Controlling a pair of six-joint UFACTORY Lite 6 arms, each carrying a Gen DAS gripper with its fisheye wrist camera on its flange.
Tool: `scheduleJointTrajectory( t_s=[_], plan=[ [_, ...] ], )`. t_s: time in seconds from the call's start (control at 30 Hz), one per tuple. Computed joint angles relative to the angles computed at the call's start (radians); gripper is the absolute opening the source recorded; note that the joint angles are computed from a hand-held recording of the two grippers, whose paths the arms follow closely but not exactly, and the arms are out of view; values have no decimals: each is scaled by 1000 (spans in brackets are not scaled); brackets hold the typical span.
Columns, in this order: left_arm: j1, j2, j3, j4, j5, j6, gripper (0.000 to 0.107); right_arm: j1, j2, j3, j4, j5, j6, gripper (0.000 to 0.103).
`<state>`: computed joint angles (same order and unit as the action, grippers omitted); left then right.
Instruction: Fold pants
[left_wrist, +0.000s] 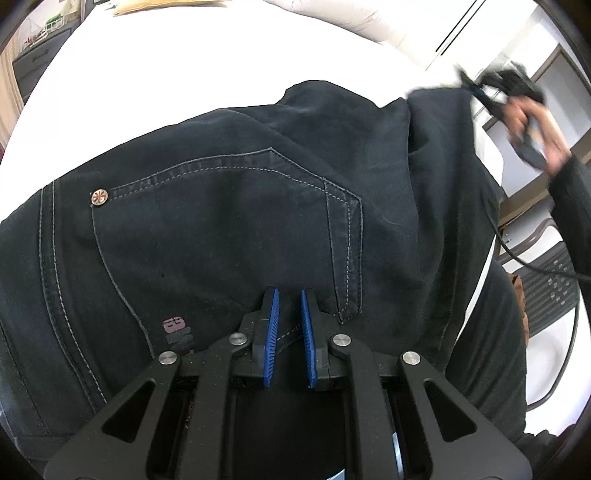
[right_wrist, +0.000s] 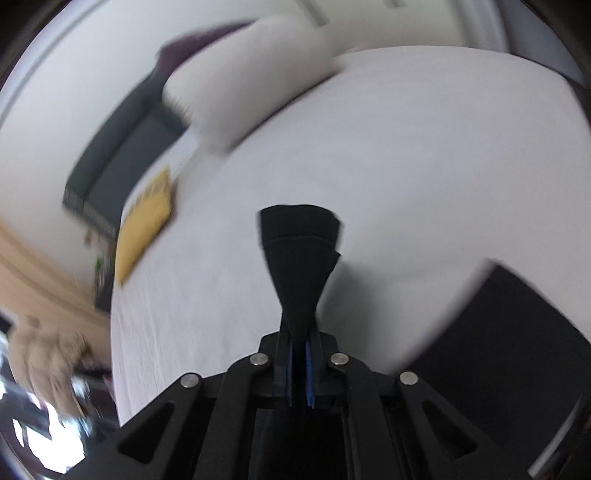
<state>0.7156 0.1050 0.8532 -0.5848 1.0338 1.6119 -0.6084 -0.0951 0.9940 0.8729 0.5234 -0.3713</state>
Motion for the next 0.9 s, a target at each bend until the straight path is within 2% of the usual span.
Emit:
scheduleJointTrajectory(
  t_s=[0.07,0.2,0.3,0.33,0.4,0.43,0.47,0.5,0.53,0.57,0.63,0.7,0.73,0.77,0.8,0.87,0.9],
  plan=[
    [-14,-19,-7,5,-3,-18,12,-180,-102,-129,170,86,-184,6],
    [-47,-40,-8,18,-6,-67,12,-543,-160,-323,320,277,-427,6],
    [-70,-49,-5,28,-9,-104,12,-753,-126,-457,401,386,-586,6],
    [-79,-53,-5,31,-11,-117,12,-800,-83,-481,417,406,-625,11],
    [-95,-59,-5,36,-15,-139,12,-890,4,-471,396,461,-673,12],
    [-108,-61,-4,37,-19,-154,12,-910,35,-471,406,490,-693,19],
    [-114,-62,-2,39,-21,-164,12,-919,51,-474,428,524,-710,37],
    [-125,-65,-3,40,-27,-178,12,-899,68,-480,480,543,-731,49],
    [-132,-67,-4,42,-31,-186,12,-897,67,-485,514,567,-741,69],
    [-137,-69,-6,42,-37,-191,12,-854,43,-504,573,552,-743,78],
    [-150,-86,-16,45,-48,-202,12,-793,-22,-516,634,488,-718,81],
    [-157,-96,-26,45,-57,-207,12,-841,5,-491,593,478,-740,81],
    [-158,-104,-36,45,-60,-206,12,-844,34,-474,577,478,-756,74],
    [-161,-108,-40,44,-63,-208,12,-838,55,-462,572,458,-753,61],
    [-169,-116,-49,43,-68,-214,12,-826,83,-444,570,440,-752,52],
    [-176,-128,-62,43,-74,-221,12,-857,116,-408,511,418,-735,12],
    [-182,-132,-65,43,-77,-226,12,-878,140,-396,500,418,-736,7]
  ],
)
